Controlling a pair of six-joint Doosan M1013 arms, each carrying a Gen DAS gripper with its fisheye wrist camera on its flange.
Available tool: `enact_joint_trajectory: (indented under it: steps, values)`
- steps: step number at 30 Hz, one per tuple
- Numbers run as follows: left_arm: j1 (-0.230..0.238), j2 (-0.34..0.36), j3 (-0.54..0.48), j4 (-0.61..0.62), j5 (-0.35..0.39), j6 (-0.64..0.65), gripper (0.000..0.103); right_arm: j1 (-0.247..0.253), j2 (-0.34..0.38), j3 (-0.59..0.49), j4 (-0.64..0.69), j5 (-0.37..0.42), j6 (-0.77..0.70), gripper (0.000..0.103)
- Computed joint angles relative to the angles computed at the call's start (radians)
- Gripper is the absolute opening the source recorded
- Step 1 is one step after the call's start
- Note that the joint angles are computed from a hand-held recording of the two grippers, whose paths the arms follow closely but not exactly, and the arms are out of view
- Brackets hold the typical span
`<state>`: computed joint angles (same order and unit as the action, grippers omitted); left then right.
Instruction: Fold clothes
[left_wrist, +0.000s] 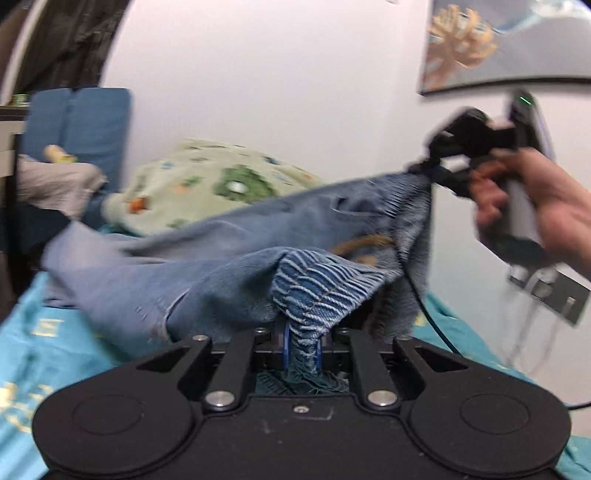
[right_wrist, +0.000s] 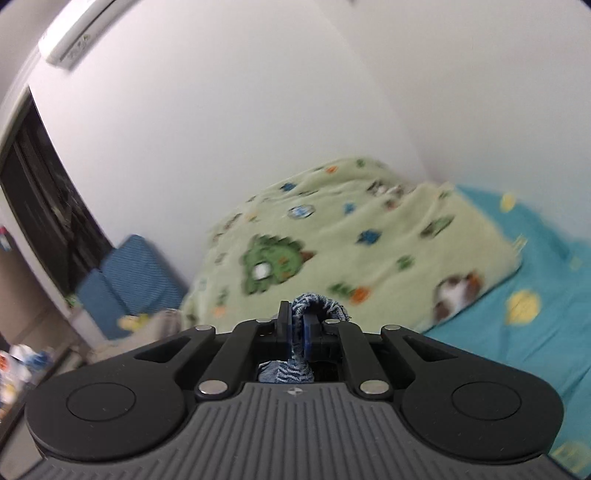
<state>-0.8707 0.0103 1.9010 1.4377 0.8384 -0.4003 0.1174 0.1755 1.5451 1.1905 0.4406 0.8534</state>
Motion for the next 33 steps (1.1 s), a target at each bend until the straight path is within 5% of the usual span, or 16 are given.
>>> enact_joint_trajectory:
  steps: [11, 16, 19, 22, 24, 25, 29, 33]
  values:
    - [0.035, 0.26, -0.182, -0.033, -0.198, 0.02, 0.015, -0.085, 0.152, -0.107, -0.203, -0.033, 0.018, 0.006]
    - [0.064, 0.313, -0.198, -0.047, -0.252, 0.027, 0.017, -0.105, 0.23, -0.115, -0.167, 0.005, -0.078, 0.006]
    - [0.07, 0.317, -0.19, -0.011, -0.271, 0.003, 0.019, -0.111, 0.248, -0.097, -0.124, 0.019, -0.136, 0.007]
    - [0.077, 0.308, -0.186, -0.014, -0.314, 0.017, 0.034, -0.12, 0.247, -0.084, -0.088, 0.031, -0.147, 0.014]
    - [0.087, 0.291, -0.177, -0.072, -0.378, 0.092, 0.042, -0.122, 0.238, -0.092, -0.159, 0.061, -0.088, 0.037]
    - [0.09, 0.281, -0.172, -0.118, -0.404, 0.147, 0.043, -0.122, 0.233, -0.1, -0.214, 0.09, -0.06, 0.04]
    - [0.104, 0.23, -0.142, -0.326, -0.463, 0.364, 0.048, -0.123, 0.176, -0.07, -0.304, 0.111, -0.014, 0.039]
    - [0.076, 0.163, -0.101, -0.364, -0.395, 0.44, 0.048, -0.121, 0.102, -0.02, -0.305, 0.109, 0.001, 0.039]
